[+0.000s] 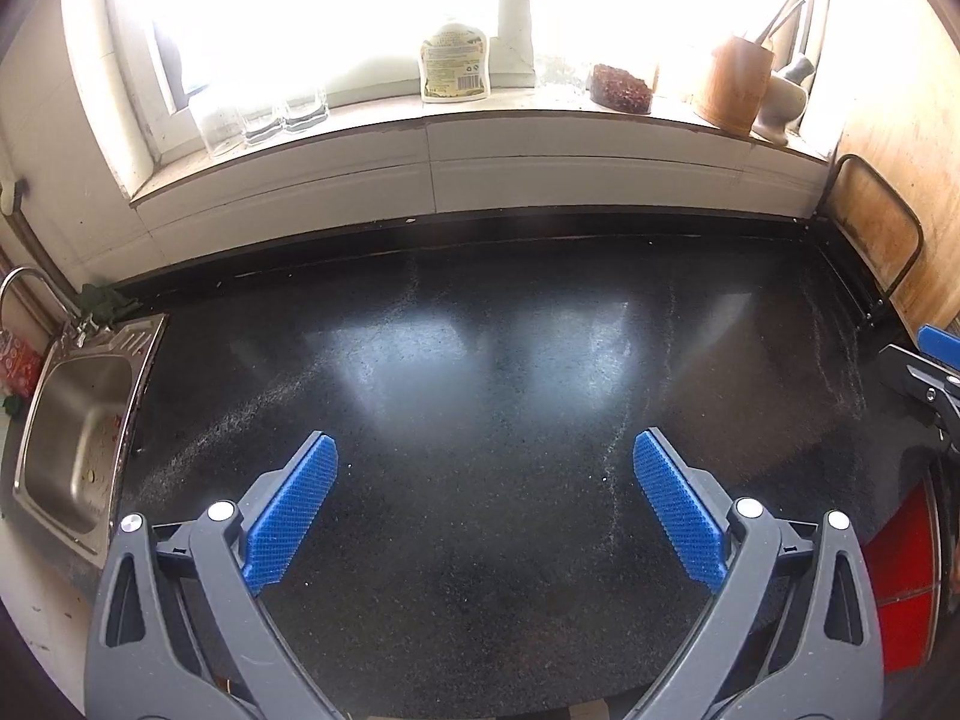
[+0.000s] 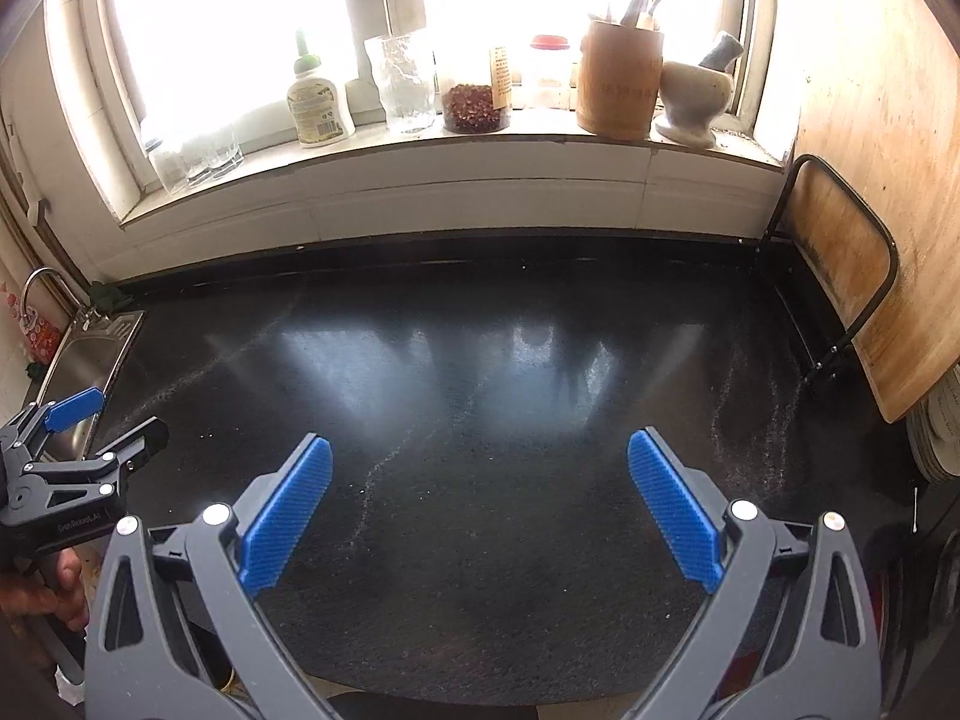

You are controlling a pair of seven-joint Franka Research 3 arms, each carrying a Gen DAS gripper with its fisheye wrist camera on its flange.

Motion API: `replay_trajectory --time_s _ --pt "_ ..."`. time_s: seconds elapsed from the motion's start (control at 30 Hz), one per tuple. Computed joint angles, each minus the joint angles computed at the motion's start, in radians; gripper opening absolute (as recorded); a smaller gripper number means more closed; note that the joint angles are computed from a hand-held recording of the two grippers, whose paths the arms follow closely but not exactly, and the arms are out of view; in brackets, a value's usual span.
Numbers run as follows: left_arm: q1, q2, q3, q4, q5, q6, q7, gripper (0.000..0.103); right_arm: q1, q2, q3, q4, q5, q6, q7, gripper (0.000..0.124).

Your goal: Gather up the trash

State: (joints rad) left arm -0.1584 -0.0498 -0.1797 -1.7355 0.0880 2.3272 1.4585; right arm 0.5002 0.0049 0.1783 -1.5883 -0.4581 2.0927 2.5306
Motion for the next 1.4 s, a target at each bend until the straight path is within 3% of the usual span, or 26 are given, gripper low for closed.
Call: replay_trajectory --time_s 1.4 --pt "0.009 0.022 0.001 0.031 0.026 -0.036 -0.052 0.096 -0.001 0.022 -0.014 0.021 0.030 0.025 -0.048 0.096"
